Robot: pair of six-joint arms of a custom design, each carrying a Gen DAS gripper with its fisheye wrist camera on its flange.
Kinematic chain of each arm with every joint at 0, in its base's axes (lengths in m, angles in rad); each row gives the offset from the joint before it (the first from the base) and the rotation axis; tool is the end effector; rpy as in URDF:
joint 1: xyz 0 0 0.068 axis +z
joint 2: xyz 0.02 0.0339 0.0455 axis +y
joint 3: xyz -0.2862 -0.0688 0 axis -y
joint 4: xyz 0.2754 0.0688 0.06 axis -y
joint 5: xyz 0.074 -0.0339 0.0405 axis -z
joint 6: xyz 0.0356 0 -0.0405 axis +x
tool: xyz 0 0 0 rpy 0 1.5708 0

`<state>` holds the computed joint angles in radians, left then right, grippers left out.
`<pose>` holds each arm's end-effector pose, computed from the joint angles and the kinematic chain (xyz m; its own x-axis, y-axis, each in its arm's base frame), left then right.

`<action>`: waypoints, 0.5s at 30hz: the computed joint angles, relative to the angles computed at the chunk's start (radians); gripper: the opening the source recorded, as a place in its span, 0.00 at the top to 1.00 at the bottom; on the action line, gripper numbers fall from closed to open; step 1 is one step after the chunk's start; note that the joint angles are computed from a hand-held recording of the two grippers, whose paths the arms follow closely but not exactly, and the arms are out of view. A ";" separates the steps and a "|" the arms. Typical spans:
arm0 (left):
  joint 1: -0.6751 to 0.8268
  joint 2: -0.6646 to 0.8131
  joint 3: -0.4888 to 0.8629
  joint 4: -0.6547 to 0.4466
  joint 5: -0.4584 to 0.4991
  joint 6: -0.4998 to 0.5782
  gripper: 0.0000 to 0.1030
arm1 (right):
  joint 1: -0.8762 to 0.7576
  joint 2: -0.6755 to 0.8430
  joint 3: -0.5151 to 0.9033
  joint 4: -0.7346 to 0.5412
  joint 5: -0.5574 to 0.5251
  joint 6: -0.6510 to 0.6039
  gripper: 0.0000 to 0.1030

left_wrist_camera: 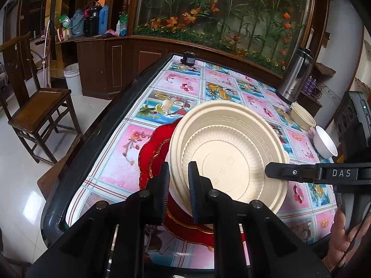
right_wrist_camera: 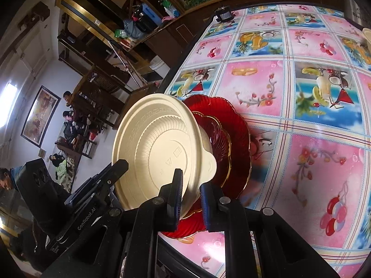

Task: Organize plates and bowls
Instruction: 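Lower the beige bowl onto the white plate and open the right tool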

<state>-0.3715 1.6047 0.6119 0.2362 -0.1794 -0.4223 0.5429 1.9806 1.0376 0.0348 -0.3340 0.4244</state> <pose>0.2909 -0.1065 0.1268 -0.6803 -0.1678 -0.7135 -0.0466 0.9814 -0.1863 0.3455 0.2221 0.1035 -0.8872 -0.0810 -0.4542 -0.3242 0.8099 0.4888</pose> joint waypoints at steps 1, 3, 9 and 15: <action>0.001 0.002 0.002 -0.002 -0.001 0.001 0.87 | 0.002 0.004 0.001 0.000 -0.001 0.002 0.85; 0.006 0.007 0.005 -0.003 0.001 0.000 0.87 | 0.006 0.012 0.008 -0.003 0.000 0.005 0.85; 0.018 0.008 0.004 -0.003 0.008 -0.001 0.87 | 0.016 0.037 0.037 -0.025 -0.001 0.005 0.83; 0.025 0.009 0.001 0.000 0.015 0.000 0.87 | 0.023 0.026 0.038 -0.028 0.012 -0.010 0.82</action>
